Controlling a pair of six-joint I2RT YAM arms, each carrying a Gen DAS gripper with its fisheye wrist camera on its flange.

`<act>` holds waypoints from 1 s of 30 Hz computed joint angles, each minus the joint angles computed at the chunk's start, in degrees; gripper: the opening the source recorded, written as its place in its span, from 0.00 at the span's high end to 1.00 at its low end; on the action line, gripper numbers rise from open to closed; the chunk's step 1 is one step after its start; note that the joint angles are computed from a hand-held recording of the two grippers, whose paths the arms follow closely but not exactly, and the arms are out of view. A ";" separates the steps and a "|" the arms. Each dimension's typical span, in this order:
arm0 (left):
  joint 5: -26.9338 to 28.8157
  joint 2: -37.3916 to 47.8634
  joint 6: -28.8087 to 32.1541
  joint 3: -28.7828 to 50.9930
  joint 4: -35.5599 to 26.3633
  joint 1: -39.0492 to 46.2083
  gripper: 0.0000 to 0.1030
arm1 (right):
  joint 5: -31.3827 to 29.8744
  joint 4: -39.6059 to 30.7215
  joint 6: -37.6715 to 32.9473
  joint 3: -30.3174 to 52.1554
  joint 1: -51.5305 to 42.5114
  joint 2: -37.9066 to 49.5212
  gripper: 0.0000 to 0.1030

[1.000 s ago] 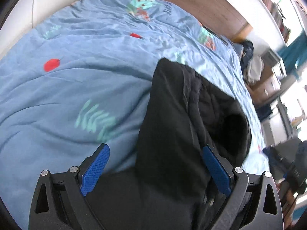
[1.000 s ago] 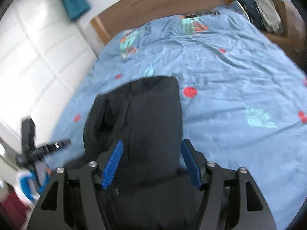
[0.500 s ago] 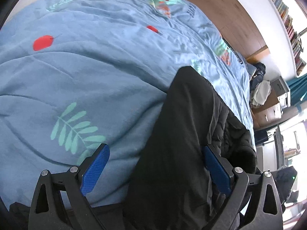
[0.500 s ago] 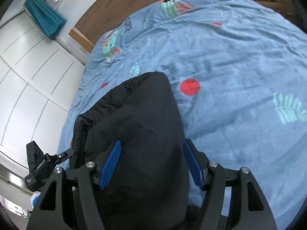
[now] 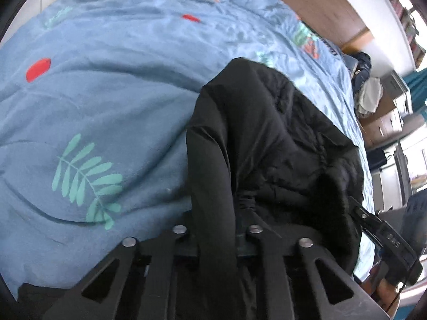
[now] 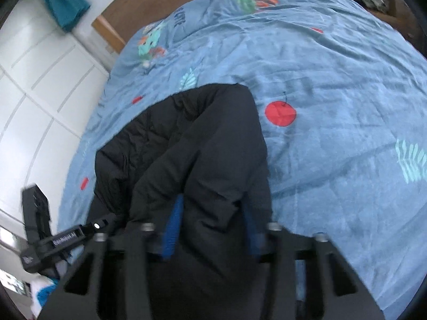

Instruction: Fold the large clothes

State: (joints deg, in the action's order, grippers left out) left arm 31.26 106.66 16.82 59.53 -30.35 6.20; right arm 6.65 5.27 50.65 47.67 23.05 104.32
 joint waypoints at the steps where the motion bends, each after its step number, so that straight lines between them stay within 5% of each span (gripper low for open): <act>1: 0.50 -0.99 0.73 -0.58 -0.12 0.22 0.90 | 0.80 -1.48 -0.62 0.50 0.58 -0.47 0.82; 9: 8.60 -10.89 12.73 -4.88 -7.48 6.90 0.91 | 8.57 -8.41 -2.13 -3.10 7.55 -13.06 0.91; 15: 14.29 -17.30 33.15 -6.71 -23.70 18.98 0.91 | 16.08 -17.10 0.82 -7.01 18.81 -27.51 0.91; 18: 15.07 -16.73 46.09 -5.09 -35.30 26.90 0.91 | 22.30 -22.07 6.05 -8.74 27.95 -34.04 0.91; 23: 11.99 -13.24 60.92 -3.97 -45.52 37.87 0.91 | 32.67 -28.93 19.83 -10.35 44.16 -38.19 0.91; 30: 2.61 -7.62 77.18 -6.73 -47.66 51.79 0.91 | 40.35 -33.12 45.07 -14.05 61.43 -33.04 0.91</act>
State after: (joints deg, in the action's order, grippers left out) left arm 33.88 99.05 94.01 52.80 -78.02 57.99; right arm 47.00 -27.85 95.72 33.63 84.49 71.28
